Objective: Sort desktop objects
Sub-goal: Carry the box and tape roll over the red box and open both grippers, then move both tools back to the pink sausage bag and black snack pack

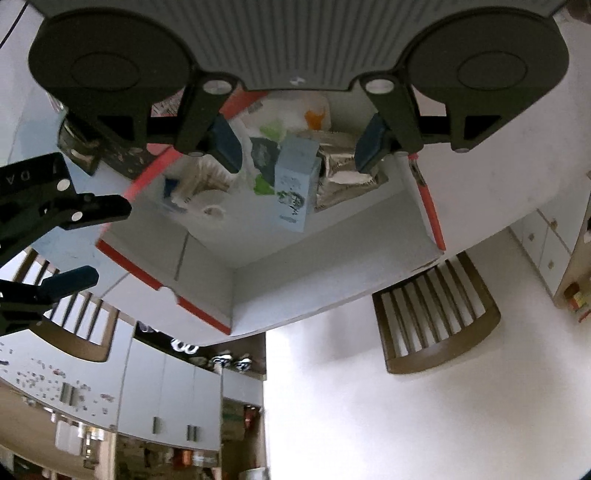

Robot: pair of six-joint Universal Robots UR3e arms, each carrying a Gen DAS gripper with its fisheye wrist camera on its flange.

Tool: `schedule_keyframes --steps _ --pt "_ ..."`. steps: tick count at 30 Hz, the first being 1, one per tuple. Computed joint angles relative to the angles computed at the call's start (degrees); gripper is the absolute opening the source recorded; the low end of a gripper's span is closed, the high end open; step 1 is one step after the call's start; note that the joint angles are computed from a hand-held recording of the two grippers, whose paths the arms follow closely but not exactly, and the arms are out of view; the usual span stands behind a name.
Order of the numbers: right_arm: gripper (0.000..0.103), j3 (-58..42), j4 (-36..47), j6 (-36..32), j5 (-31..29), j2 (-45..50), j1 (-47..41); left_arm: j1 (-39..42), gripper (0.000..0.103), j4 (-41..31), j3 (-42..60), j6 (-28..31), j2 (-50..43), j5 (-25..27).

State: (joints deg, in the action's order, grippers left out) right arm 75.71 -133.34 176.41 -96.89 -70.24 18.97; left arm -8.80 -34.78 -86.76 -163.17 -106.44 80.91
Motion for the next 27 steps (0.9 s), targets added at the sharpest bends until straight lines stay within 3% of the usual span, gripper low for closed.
schedule_keyframes --steps 12,27 --pt "0.073 4.9 3.1 9.1 -9.2 -7.1 6.9 4.2 0.067 0.2 -10.9 5.3 12.3 -6.6" --pt "0.073 14.3 5.7 18.2 -15.3 -16.0 12.4 5.1 0.067 1.3 -21.9 8.2 22.9 -11.8"
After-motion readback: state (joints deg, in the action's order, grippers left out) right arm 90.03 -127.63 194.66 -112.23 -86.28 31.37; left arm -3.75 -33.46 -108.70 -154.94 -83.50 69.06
